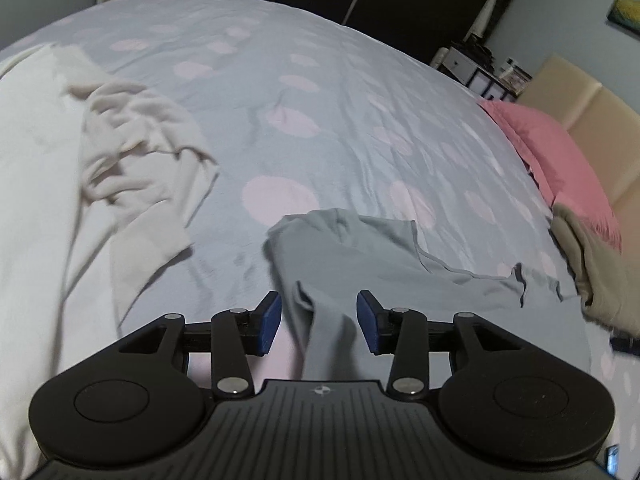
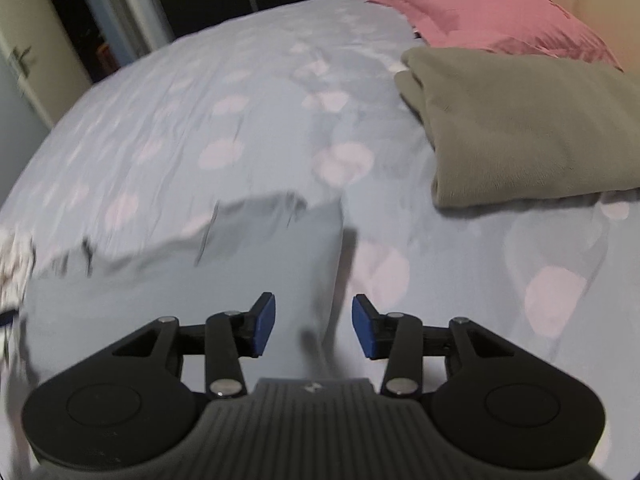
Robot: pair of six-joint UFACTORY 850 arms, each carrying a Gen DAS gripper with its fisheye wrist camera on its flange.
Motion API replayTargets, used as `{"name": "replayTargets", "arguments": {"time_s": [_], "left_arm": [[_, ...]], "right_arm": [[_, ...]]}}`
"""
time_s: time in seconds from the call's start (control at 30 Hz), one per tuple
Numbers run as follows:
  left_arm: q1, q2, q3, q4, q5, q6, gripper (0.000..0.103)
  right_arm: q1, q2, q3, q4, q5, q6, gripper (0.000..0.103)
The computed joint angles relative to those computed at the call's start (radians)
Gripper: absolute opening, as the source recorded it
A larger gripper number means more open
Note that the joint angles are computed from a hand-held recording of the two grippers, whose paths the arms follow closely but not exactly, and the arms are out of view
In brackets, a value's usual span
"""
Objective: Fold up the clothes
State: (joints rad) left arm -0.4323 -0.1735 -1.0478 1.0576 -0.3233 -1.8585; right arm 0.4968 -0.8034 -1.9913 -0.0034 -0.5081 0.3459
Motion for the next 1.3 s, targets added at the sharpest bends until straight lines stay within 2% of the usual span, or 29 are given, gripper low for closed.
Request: {"name": "replayTargets", "arguments": {"time_s": [0.03,0.17,0.3,0.37,0.4,0.43,0.47,0.5,0.53,0.57,0.6,0.67,0.73,0.8,0.83,0.9,0.97,1.07,1.1,1.17,1.23,1.3], "left_arm": [[-0.001,-0.011,-0.01,-0.003,0.001,0.017,0.031],[-0.004,-0.039,-0.033,0.015,-0.003,0.037,0.03],[0.002,-0.045,-0.033,0.046,0.01,0.008,0.03],[0.003,-0.045,-0.03,0.082,0.014,-0.03,0.03],[0.004,-0.044,-0.027,0.114,0.016,-0.058,0.028],[0.003,-0.046,-0.029,0.123,0.012,-0.06,0.017],[0.003,-0.048,-0.031,0.134,0.008,-0.063,0.01],[0.001,-0.049,-0.031,0.162,0.004,-0.084,0.002],[-0.001,-0.049,-0.031,0.192,-0.001,-0.106,0.001],[-0.004,-0.047,-0.028,0.253,-0.003,-0.159,0.001],[-0.006,-0.046,-0.029,0.274,-0.006,-0.169,0.0],[-0.018,-0.063,-0.055,0.204,-0.061,-0.075,0.0],[-0.013,-0.079,-0.071,0.1,-0.069,0.034,0.0],[-0.011,-0.085,-0.069,0.078,-0.075,0.046,0.0],[-0.012,-0.086,-0.066,0.078,-0.077,0.042,0.0],[-0.012,-0.085,-0.06,0.086,-0.08,0.029,0.0],[-0.011,-0.078,-0.056,0.109,-0.082,0.003,0.0],[-0.02,-0.075,-0.065,0.106,-0.114,0.013,0.0],[-0.027,-0.075,-0.071,0.1,-0.137,0.024,0.001],[-0.038,-0.069,-0.071,0.109,-0.164,0.032,0.001],[-0.048,-0.054,-0.063,0.131,-0.171,0.022,0.001],[-0.057,-0.039,-0.054,0.158,-0.158,0.015,0.001]], "right_arm": [[-0.004,-0.025,-0.035,-0.023,0.0,0.031,0.046],[-0.02,-0.13,-0.184,-0.054,-0.023,0.113,0.049],[-0.036,-0.247,-0.348,0.001,-0.072,0.13,0.057],[-0.043,-0.316,-0.451,0.07,-0.116,0.079,0.059],[-0.045,-0.338,-0.483,0.092,-0.124,0.062,0.06],[-0.046,-0.364,-0.52,0.109,-0.133,0.048,0.06],[-0.045,-0.387,-0.557,0.111,-0.153,0.044,0.057],[-0.044,-0.413,-0.599,0.113,-0.176,0.041,0.026],[-0.042,-0.422,-0.615,0.102,-0.183,0.053,0.007],[-0.041,-0.432,-0.632,0.091,-0.19,0.064,0.006],[-0.039,-0.422,-0.614,0.061,-0.176,0.091,0.006],[-0.031,-0.418,-0.61,-0.061,-0.186,0.195,0.006],[-0.029,-0.428,-0.623,-0.145,-0.219,0.276,0.003],[-0.028,-0.443,-0.645,-0.22,-0.26,0.348,0.002],[-0.03,-0.434,-0.626,-0.229,-0.254,0.356,0.007],[-0.044,-0.373,-0.516,-0.177,-0.175,0.348,0.008],[-0.043,-0.335,-0.455,-0.207,-0.138,0.369,0.011],[-0.049,-0.294,-0.399,-0.151,-0.108,0.323,0.024],[-0.051,-0.278,-0.376,-0.127,-0.098,0.307,0.025],[-0.046,-0.238,-0.318,-0.099,-0.075,0.239,0.025],[-0.04,-0.196,-0.257,-0.071,-0.059,0.163,0.017],[-0.038,-0.14,-0.171,0.004,-0.018,0.063,0.015]]}}
